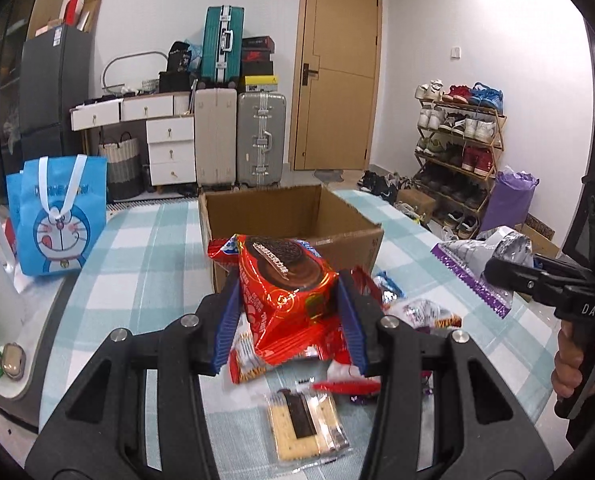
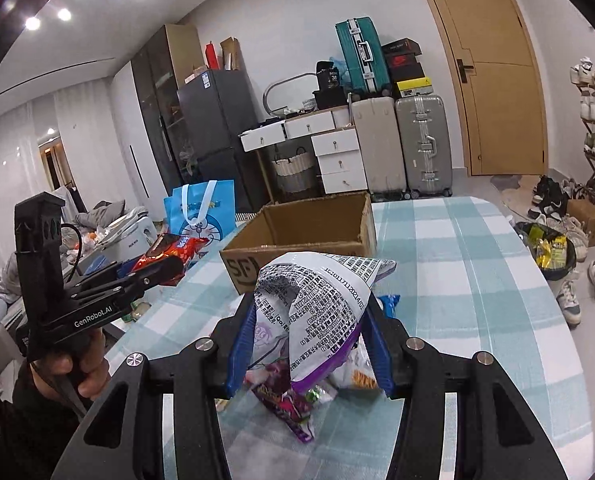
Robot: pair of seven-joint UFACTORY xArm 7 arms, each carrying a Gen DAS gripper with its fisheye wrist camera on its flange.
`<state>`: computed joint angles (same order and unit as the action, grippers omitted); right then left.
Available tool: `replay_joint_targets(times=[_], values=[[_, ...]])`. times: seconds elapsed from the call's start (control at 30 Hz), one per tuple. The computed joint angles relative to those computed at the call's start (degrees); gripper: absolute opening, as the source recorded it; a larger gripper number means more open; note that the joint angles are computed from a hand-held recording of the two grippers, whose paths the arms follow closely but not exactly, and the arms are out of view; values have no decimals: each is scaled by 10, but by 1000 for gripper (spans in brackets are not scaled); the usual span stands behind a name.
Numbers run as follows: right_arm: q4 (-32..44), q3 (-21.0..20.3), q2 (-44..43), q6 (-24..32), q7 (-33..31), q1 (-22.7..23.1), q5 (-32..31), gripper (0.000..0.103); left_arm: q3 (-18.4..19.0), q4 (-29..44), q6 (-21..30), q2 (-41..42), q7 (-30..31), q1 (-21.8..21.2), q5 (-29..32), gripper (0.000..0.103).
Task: Organize snacks
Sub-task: 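Lift both held packs and carry them over the open cardboard box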
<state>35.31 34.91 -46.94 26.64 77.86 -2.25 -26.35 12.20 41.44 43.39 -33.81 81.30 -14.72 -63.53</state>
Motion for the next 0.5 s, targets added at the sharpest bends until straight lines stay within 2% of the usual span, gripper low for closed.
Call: replay_joint_targets(times=[0.33,0.5], values=[[35,-14,38,-28,-17,-40,-24,50,-19,80,9,62,-39,-2,-2,43],[48,-20,64,-44,-29,-54,-32,50,-37,102,-3,92,-49,1,-7,43]])
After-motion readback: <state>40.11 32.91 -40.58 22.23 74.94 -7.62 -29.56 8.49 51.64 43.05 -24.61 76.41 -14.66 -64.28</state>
